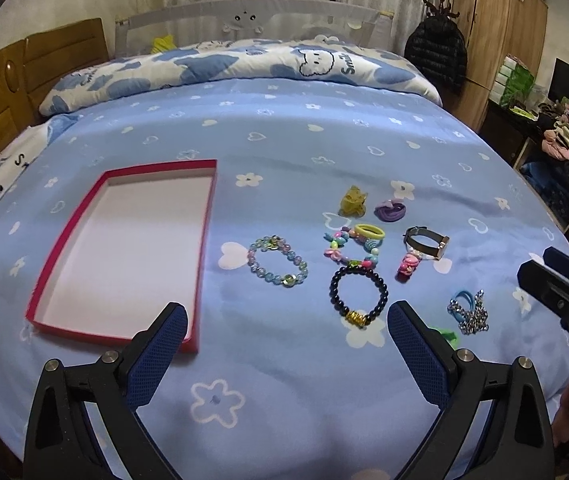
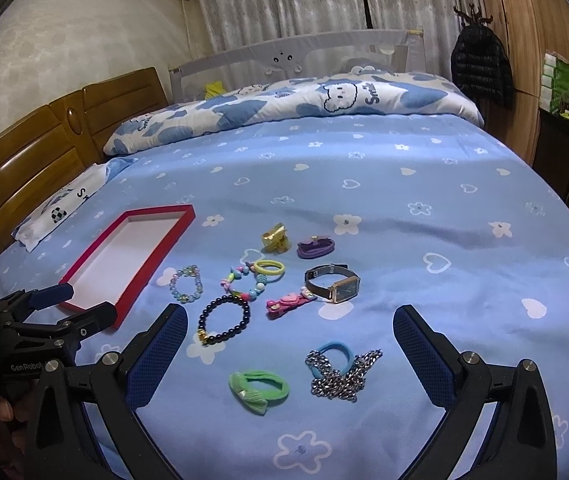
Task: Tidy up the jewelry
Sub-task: 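Grasp the black bead bracelet with the left tool while the right tool grasps the watch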
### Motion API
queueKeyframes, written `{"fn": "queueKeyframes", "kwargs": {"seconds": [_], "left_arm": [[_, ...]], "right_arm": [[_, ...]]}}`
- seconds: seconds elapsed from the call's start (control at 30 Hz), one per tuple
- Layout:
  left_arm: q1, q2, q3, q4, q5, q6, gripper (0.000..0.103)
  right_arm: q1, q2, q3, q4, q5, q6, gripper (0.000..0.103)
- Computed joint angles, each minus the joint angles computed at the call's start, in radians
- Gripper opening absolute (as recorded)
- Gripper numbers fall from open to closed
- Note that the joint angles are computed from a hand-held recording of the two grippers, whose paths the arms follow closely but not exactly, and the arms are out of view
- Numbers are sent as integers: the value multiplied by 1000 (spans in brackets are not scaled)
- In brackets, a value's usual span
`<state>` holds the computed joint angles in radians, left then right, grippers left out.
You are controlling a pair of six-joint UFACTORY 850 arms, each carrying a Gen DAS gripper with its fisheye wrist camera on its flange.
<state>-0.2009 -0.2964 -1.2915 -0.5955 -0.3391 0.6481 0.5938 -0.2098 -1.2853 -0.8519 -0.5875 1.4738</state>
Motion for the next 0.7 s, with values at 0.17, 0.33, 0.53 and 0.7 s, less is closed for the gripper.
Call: {"fn": "queueKeyframes", "kwargs": {"seconds": [0.17, 0.33, 0.53, 0.7], "left_arm": [[-8, -59, -72, 40, -42, -37, 96], [-21, -118, -138, 105, -75, -90, 89], [-39, -195, -226, 181, -131, -160, 77], [-49, -265, -300, 207, -191, -186, 62]], "right_arm": [[-39, -21, -13, 66, 24, -62, 98], [-75, -51, -37, 121, 38, -121, 90], [-122, -94, -68, 226, 49, -212, 79], [-159, -145, -104, 339, 39, -296, 67]]}}
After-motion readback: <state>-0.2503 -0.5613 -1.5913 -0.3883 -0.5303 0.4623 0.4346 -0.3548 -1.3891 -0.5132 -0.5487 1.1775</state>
